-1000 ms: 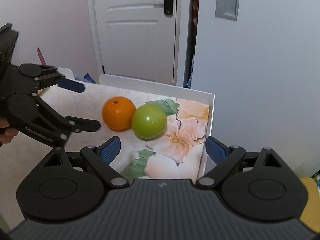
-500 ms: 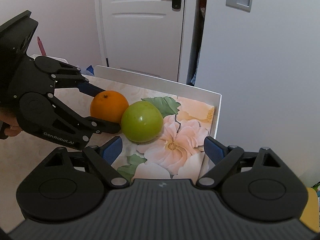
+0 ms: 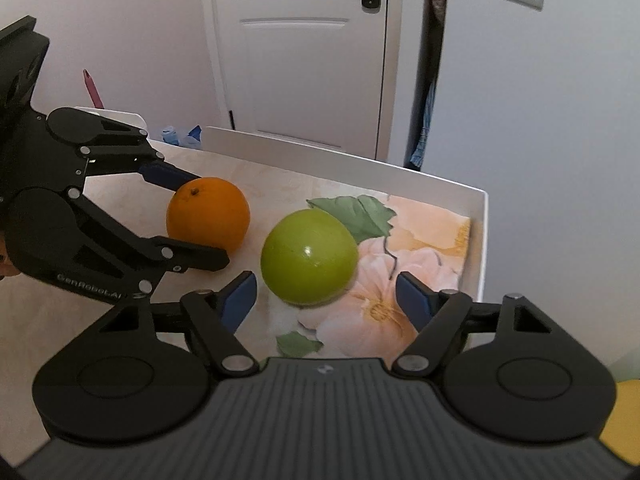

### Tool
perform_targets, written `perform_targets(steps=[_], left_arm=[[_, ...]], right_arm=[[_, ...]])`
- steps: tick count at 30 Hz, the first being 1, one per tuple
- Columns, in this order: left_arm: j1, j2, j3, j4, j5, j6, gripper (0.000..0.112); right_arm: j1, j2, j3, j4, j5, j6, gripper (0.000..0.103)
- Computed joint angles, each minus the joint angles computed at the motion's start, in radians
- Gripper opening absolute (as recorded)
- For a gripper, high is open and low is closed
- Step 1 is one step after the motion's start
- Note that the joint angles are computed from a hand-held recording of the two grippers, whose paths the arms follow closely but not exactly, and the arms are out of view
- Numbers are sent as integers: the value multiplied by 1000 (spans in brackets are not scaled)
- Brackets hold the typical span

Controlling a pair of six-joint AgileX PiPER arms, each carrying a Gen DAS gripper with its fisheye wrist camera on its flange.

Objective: Organize fruits
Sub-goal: 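Grasp the last orange with the left tool while the right tool grasps the last green apple, then carry the orange and green apple over the duck dish with both tools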

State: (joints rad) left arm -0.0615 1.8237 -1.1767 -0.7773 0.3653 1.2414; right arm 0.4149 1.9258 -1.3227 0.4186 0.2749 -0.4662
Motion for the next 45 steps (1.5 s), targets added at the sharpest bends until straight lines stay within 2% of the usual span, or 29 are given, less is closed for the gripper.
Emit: perform_targets(steps=[2, 6, 9, 13, 19, 28, 36, 45], left_arm=[[4, -2, 3, -4, 1, 6, 67], [5, -4, 7, -1, -3, 7, 67], [6, -6, 12, -1, -6, 5, 67], [10, -15, 23, 8, -12, -5, 67], [36, -62, 71, 22, -22, -33, 66], [137, -216, 167, 20, -11, -78, 66], [320, -366, 199, 7, 70, -83, 66], [589, -443, 154, -48, 234, 10, 66]], right_arm=[[0, 17, -21, 10, 11, -5, 82], [4, 40, -51, 12, 16, 10, 79], [6, 50, -64, 29, 24, 1, 73], [18, 49, -64, -29, 13, 70, 72], [35, 22, -58, -6, 11, 64, 72], [110, -12, -127, -104, 71, 200, 72], [233, 22, -300, -219, 166, 349, 72], [384, 168, -621, -345, 303, 532, 72]])
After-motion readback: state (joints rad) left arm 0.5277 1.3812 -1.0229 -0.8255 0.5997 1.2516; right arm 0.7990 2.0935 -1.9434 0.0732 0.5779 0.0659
